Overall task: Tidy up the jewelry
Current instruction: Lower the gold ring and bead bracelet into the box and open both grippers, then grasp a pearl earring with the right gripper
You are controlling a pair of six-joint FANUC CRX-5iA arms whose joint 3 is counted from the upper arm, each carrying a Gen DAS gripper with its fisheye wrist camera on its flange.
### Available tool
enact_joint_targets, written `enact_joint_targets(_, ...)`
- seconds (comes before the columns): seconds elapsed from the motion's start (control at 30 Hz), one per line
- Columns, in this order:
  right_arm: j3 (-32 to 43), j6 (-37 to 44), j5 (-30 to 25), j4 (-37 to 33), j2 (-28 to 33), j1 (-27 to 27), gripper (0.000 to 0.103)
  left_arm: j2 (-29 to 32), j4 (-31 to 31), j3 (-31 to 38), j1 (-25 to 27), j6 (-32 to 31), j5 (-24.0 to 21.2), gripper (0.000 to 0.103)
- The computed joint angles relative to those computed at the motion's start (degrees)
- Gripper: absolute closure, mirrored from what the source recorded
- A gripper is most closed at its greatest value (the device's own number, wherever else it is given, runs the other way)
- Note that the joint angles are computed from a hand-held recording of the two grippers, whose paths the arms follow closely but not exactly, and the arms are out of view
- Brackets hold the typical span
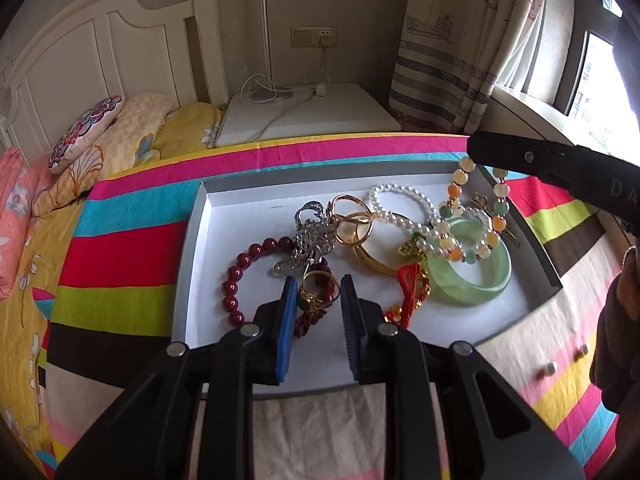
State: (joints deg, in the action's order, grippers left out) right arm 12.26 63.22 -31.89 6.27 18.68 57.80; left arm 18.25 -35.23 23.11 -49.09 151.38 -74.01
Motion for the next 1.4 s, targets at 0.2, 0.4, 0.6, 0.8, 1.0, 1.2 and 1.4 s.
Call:
enact_joint_targets(0.2, 3.96, -4.03, -0.42, 0.01, 3.35, -2.24, 0.091, 1.64, 1.5, 1.06, 2.38, 0.49, 0.8, 0.081)
enact_joint_targets(0.4, 2.57, -7.01, 0.1, 1.05, 3.7, -3.54, 0.08, 2.26, -0.28, 1.85, 1.46, 2.38, -0.1, 0.038)
enact_joint_targets(0.6, -6.83, -6.92, 5.02, 1.94, -3.25, -3.93, 0.049, 0.34, -7.72, 1.39, -3.25, 10.0, -3.97, 0.02)
enact_joint_targets(0.8, -24.49, -16.52, 11.92, 15.06, -15.53, -2.83, 0.037, 0.1, -18.21, 2.42, -12.52, 19.8, -14.07, 0.002)
enact_joint_targets(1.0, -38.39, -25.24, 11.35, 23.73, -25.32, -1.46, 0.034, 0.0, -14.04, 1.69, -15.82, 20.79, -11.99, 0.002)
enact_joint_targets(1.2, -41.98, -20.57, 4.19, 20.35, -28.26, 2.24, 0.034, 1.43, -6.95, 0.43, -15.26, 19.32, -3.76, 0.002)
enact_joint_targets(1.4, -40.31, -14.24, 0.78, 18.09, -26.52, 4.22, 0.037, 4.65, -4.32, 2.73, -15.18, 14.12, -3.78, 0.002)
